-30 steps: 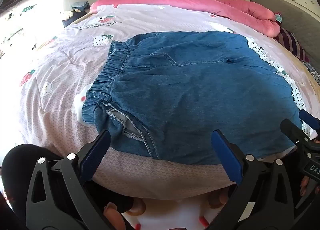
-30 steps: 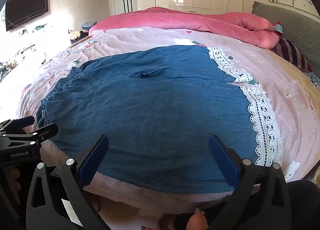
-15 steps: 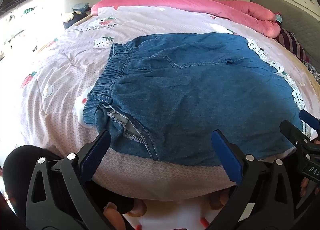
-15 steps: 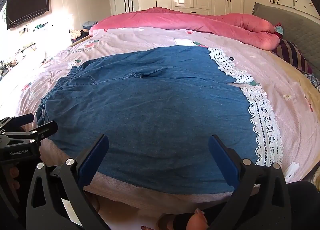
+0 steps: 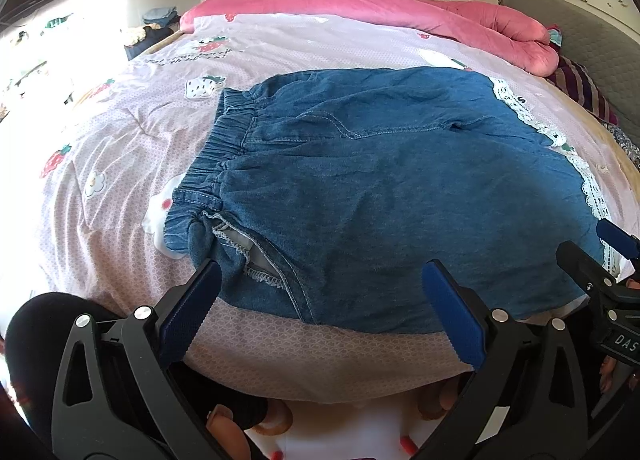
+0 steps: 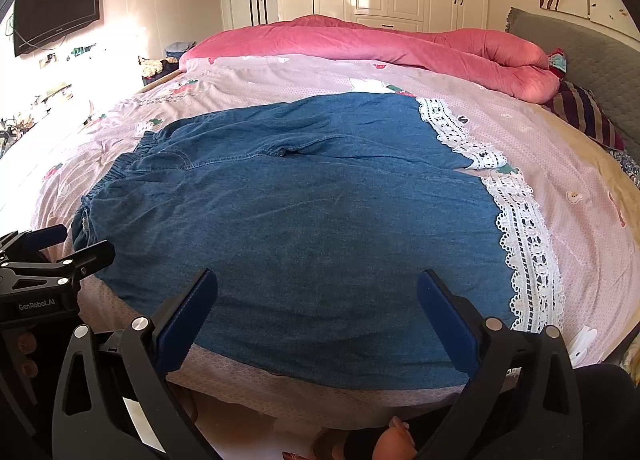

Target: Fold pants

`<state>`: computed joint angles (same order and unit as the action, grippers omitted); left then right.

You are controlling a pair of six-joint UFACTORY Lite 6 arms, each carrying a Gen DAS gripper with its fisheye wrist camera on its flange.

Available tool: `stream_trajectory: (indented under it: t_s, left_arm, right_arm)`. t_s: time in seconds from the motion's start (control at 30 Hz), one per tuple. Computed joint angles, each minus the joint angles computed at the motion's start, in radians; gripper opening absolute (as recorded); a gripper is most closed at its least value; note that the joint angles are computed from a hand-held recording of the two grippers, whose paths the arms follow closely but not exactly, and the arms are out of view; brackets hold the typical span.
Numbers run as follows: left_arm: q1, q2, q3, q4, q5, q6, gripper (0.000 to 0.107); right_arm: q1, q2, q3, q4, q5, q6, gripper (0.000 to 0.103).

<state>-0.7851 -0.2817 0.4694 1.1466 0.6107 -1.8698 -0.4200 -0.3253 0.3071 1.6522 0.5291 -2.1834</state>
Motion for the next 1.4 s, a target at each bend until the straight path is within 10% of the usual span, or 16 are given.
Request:
stream_trajectory:
  t_s: [1.4]
  left_arm:
    - [0.116,-0.020,0.018,0.003,-0.077,0.094,0.095]
  right_arm:
    - [0.053,0.087,0.113,-0.100,-0.016,0.114,0.099]
